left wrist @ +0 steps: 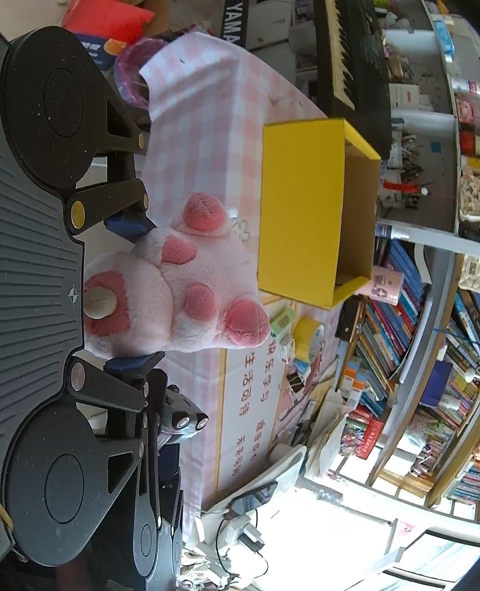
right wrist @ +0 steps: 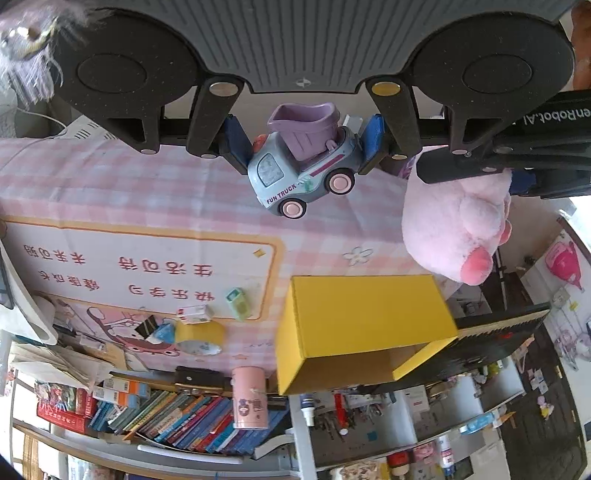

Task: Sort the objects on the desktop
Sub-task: 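Lift the pig and truck and carry both toward the yellow box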

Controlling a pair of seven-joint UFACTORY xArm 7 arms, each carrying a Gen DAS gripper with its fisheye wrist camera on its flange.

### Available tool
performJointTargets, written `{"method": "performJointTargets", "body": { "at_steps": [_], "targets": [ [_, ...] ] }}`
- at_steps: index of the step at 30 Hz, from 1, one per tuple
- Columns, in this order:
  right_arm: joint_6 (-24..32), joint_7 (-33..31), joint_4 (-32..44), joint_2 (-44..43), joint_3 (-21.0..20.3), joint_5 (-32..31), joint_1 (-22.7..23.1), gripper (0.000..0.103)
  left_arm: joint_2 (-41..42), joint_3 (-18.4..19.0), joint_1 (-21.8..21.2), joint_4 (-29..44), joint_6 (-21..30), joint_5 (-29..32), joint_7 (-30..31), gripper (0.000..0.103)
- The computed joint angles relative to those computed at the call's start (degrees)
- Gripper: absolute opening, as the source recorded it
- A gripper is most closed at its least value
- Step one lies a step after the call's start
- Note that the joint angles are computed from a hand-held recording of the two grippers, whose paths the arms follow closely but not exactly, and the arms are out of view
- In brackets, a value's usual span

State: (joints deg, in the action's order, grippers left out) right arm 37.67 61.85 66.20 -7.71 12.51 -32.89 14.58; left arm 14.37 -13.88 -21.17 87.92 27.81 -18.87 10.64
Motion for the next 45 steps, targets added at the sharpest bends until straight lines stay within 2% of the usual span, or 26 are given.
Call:
{"method": "performJointTargets", "body": {
  "at_steps": [9,25,35,45],
  "targets": [
    [0.71,-1.65,3.61,2.92,0.36,-0.64,2.34,0.058,-4.04,1.15,1.10,-5.80,-3.97,-0.54,-2.41,0.059],
    [0.65,-4.70,8.20,6.46,-0.97,-1.84,5.40,0.058,-5.58,1.47,2.14,-8.07,-7.74,-1.47,-3.02,0.059],
    [0.75,-4.47,9.96,8.01,-1.81,-1.86,6.15,0.058,-4.94,1.15,2.72,-7.29,-8.05,-2.50,-1.20,0.059],
    [0.85,-8.12,11.53,9.28,-3.00,0.53,6.16,0.058,-1.48,1.59,2.02,-2.61,-5.22,1.47,-4.83,0.059]
  ]
}}
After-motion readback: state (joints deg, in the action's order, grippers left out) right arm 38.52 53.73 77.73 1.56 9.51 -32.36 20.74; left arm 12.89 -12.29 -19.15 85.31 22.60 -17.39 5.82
